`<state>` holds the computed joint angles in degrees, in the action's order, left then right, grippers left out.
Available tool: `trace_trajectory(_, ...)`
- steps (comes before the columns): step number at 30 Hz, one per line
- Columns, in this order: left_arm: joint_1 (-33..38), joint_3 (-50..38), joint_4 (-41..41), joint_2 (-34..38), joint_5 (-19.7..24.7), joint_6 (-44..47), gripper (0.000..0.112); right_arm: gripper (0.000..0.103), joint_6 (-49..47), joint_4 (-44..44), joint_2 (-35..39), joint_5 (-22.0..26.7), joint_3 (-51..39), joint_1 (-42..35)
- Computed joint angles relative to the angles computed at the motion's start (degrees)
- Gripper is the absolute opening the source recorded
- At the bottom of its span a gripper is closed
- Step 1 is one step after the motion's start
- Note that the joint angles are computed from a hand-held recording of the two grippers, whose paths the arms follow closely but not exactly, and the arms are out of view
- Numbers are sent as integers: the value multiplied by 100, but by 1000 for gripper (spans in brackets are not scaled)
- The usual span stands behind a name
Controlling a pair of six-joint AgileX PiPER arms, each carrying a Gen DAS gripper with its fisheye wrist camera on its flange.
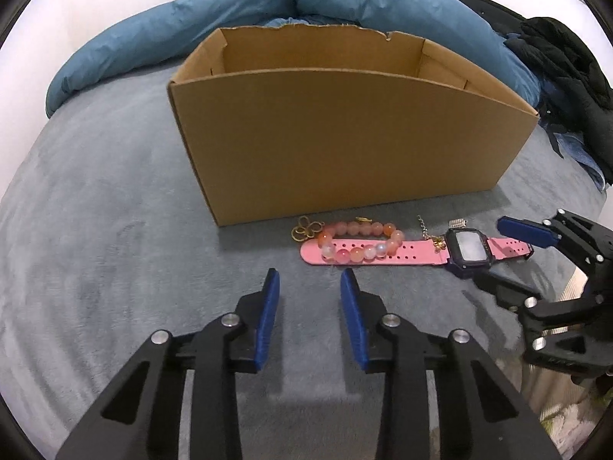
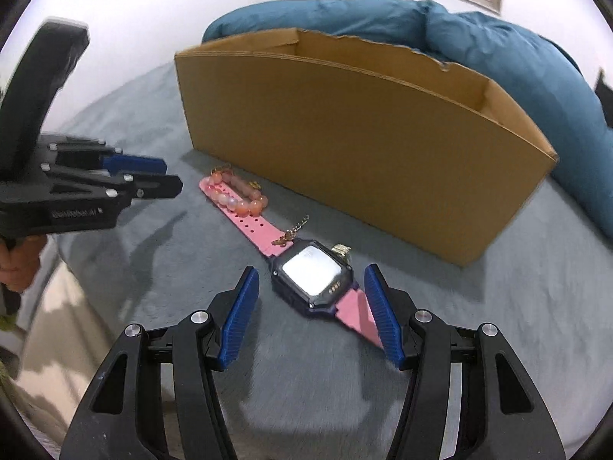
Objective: Organize jewelry
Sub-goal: 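Move the left tool to the pink watch strap while the right tool approaches the watch face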
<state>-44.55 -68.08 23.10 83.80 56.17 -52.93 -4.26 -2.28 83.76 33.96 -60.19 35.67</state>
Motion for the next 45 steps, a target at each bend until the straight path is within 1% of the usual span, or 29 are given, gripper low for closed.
trace_trajectory(3,29,32,-38,28,-76,29,32,58,-19,-286,260,-35,-54,127)
trace_trajectory(5,35,30,-46,55,-106,49,31,58,36,-462,303,-97,-23,180)
trace_trajectory(9,83,39,-101,72,-178,84,31,58,-195,-349,389,-104,-77,135)
trace_trajectory(12,120,58,-179,68,-252,110,31,55,-335,-244,444,-68,-139,91)
trace_trajectory(14,100,57,-190,82,-282,102,31,49,-278,-334,469,-28,-191,113)
trace_trajectory(15,97,52,-200,83,-288,112,31,49,-338,-284,470,23,-223,87)
trace_trajectory(19,60,57,-256,27,-338,192,31,48,-1079,640,548,284,-427,-207)
trace_trajectory(24,-99,8,-286,-27,-354,393,31,48,-1841,1504,502,663,-496,-517)
trace_trajectory(27,-258,-47,-238,3,-278,452,31,48,-2399,2383,527,1150,-591,-879)
trace_trajectory(28,-315,-54,-228,10,-259,484,31,48,-2619,2759,560,1380,-634,-1047)
trace_trajectory(30,-392,-53,-224,26,-249,550,31,48,-2721,3014,619,1562,-680,-1175)
trace_trajectory(34,-525,-149,-190,152,-174,666,31,48,-2741,3108,647,1600,-675,-1176)
trace_trajectory(37,-502,-190,-376,125,-366,855,31,48,-2803,3226,626,1680,-671,-1215)
trace_trajectory(40,-371,-276,-891,175,-586,1364,31,48,-2702,2939,543,1473,-574,-1028)
trace_trajectory(42,-316,-363,-1171,295,-649,1704,31,48,-2619,2690,408,1297,-440,-878)
trace_trajectory(43,-298,-394,-1250,346,-659,1804,31,48,-2533,2518,349,1140,-353,-747)
trace_trajectory(45,-269,-449,-1399,473,-677,1980,31,48,-2451,2304,267,973,-245,-617)
